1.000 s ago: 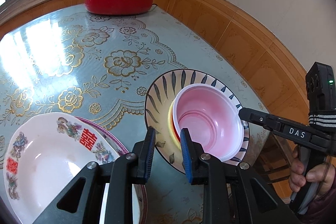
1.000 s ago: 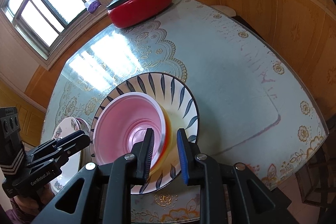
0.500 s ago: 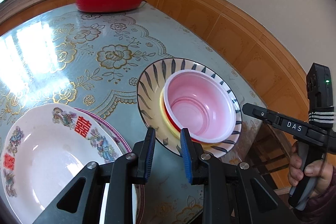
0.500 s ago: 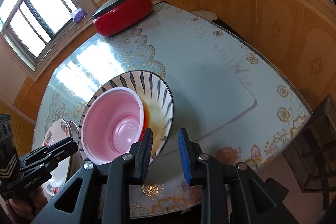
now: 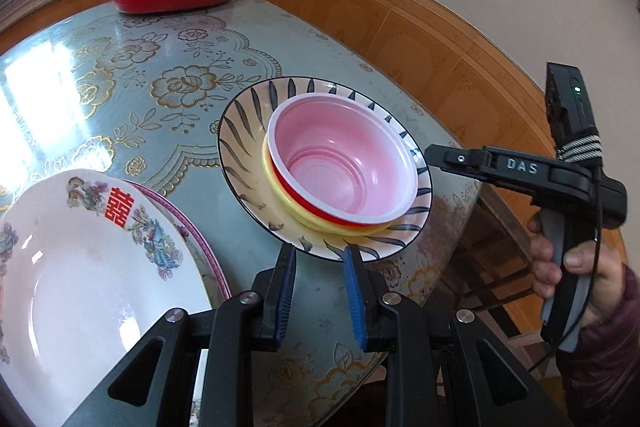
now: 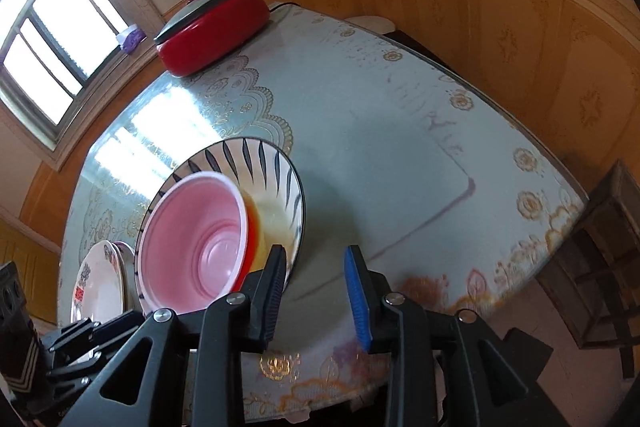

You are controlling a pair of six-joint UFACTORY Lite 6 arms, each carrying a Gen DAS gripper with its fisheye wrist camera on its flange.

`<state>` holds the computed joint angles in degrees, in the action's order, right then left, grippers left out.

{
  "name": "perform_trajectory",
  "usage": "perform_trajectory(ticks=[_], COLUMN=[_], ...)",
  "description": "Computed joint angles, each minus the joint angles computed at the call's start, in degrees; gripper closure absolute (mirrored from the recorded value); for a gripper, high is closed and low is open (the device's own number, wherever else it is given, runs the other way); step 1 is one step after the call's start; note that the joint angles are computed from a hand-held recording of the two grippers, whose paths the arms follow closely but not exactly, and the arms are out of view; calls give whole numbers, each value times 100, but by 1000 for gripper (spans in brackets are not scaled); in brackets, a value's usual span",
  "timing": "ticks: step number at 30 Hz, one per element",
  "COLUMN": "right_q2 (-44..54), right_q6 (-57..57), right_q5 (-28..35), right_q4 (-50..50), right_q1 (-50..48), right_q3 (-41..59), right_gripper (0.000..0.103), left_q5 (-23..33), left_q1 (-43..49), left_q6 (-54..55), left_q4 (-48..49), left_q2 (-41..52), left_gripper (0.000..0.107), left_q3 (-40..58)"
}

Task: Organize plates and bowls
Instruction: 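Withdraw the left gripper and move it to the blue-striped bowl's rim, then close the left gripper on the blue-striped bowl's rim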

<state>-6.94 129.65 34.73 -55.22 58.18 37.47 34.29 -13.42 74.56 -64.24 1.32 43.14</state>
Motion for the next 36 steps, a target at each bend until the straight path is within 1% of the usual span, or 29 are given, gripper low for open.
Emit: perform_trajectory(ticks=[3,6,7,10,12,14,17,19,21,24,26,30,33,34,36], right_q2=[51,376,546,970,1209,1350,1287,1149,1034,896,745,485,240,210,109], right_q6=[-743,-1717,-2089,-3120,-3616,-3952,-4226,-4570,-4859,-4807,-4849,-4610,-4663,-4619,-4266], right_q5=[-637,-1037,-1113,-1525,-1610,-1629,-1599,-1786,-2118,-2193,-2278,-2270,-2570,-2696,-2804], right_q4=[-109,-32,93,360,460,529,656,944,1185,1108,1147,900,966,887,530], right_q1=[-648,-1140,-1264,-1627,-1704,-1769,-1927,-2102,-2319,-2444,-2564,-2726,-2962,-3066,-3128], right_q3=[-16,199,322,603,791,905,836,689,487,302,120,-158,-449,-518,-647], right_gripper=[73,75,79,87,90,90,90,90,90,86,86,86,86,84,82], left_q5=[-251,-579,-653,-788,-892,-1041,-1195,-1317,-1445,-1675,-1764,-1720,-1588,-1610,-1737], left_q1=[-145,-334,-367,-405,-439,-535,-666,-777,-898,-1082,-1192,-1292,-1275,-1286,-1328], left_q6=[-175,-320,-353,-462,-498,-573,-783,-916,-1015,-1284,-1392,-1190,-946,-980,-1130], left_q4=[-179,-381,-448,-578,-661,-695,-667,-629,-635,-540,-485,-716,-976,-965,-888], left_q2=[-106,-285,-312,-378,-419,-482,-593,-588,-519,-291,-130,196,345,403,553], left_gripper=[82,82,82,82,82,82,82,82,82,81,82,82,81,79,78], left_q3=[-120,-292,-329,-421,-487,-555,-649,-644,-591,-394,-252,47,230,300,463])
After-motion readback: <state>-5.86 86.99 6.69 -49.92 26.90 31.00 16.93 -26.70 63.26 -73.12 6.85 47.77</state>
